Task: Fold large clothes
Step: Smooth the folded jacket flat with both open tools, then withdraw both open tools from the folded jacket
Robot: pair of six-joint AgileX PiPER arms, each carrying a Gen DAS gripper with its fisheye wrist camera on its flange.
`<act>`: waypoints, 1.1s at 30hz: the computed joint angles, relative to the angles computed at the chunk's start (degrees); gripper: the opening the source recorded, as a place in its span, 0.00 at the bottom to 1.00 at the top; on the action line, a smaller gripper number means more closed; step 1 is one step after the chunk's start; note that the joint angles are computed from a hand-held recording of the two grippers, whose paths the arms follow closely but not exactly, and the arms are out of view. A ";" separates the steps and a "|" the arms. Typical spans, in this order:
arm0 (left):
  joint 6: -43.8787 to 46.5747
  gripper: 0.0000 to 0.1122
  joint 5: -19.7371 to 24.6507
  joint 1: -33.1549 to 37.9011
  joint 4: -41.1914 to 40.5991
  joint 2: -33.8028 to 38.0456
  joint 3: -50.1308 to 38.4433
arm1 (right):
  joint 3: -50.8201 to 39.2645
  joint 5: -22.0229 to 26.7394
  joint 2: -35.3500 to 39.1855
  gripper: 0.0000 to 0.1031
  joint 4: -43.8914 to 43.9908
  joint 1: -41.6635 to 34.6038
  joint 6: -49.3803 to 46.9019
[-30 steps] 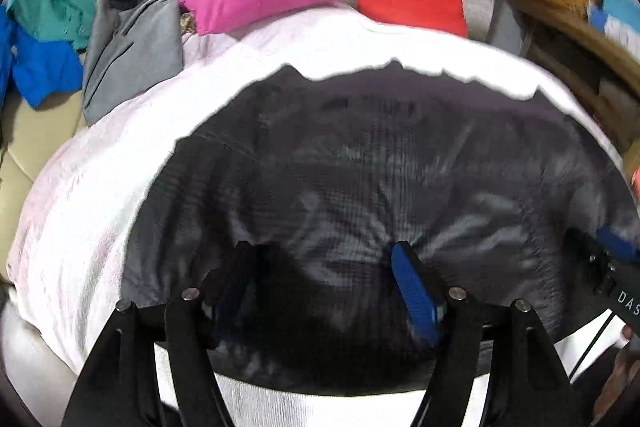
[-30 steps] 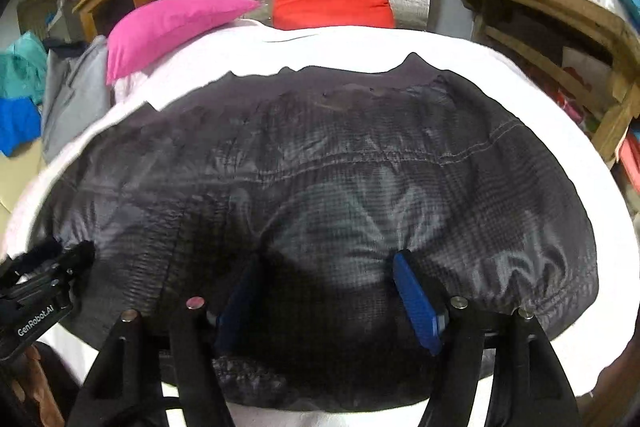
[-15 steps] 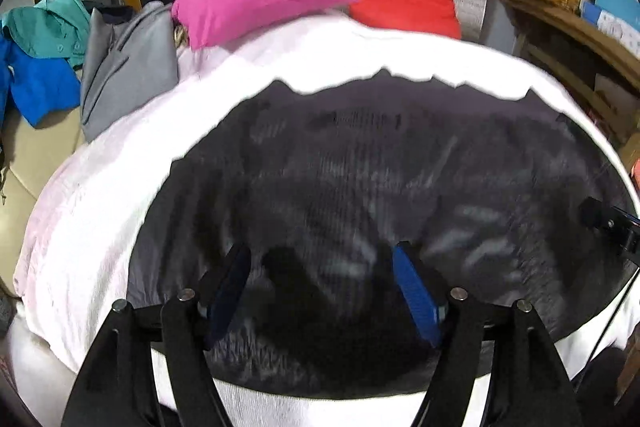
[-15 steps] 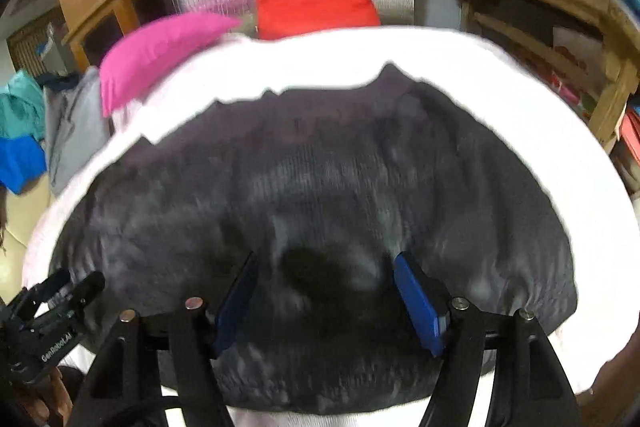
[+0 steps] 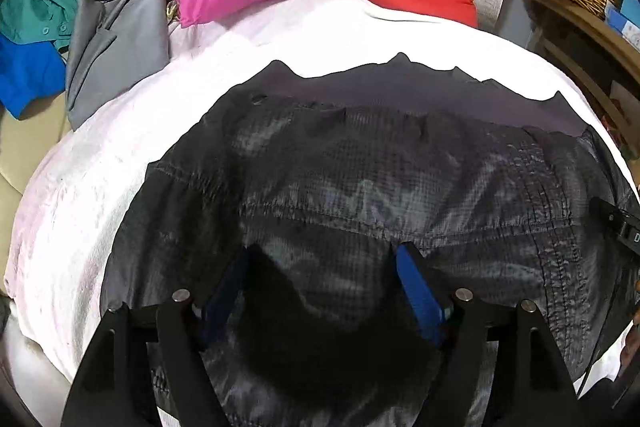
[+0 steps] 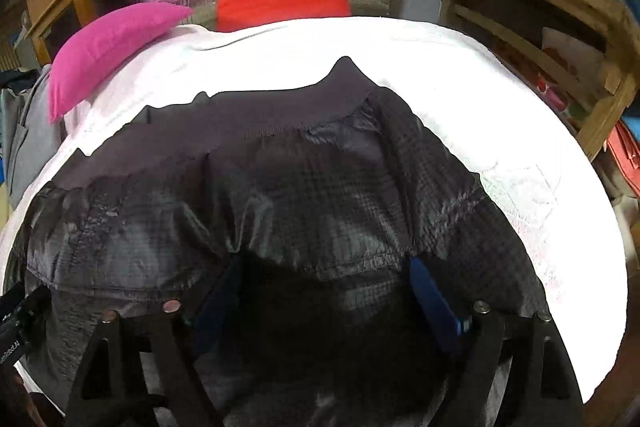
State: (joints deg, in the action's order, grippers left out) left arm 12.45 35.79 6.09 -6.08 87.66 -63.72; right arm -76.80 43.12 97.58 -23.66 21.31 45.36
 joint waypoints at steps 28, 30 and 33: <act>22.04 0.71 12.84 14.79 -16.76 -27.08 13.03 | 18.84 12.16 -26.84 0.97 -15.88 38.29 32.57; 21.42 0.71 13.80 15.62 -15.97 -27.86 13.06 | 17.93 15.29 -26.80 0.97 -17.57 41.64 34.48; 21.42 0.71 15.94 17.00 -16.53 -27.50 12.34 | 16.93 16.52 -25.95 0.97 -18.88 42.83 34.50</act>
State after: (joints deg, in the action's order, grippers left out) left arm 33.87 51.73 23.10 -22.62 60.17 -51.39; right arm -59.87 59.63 71.63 -42.54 64.14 79.86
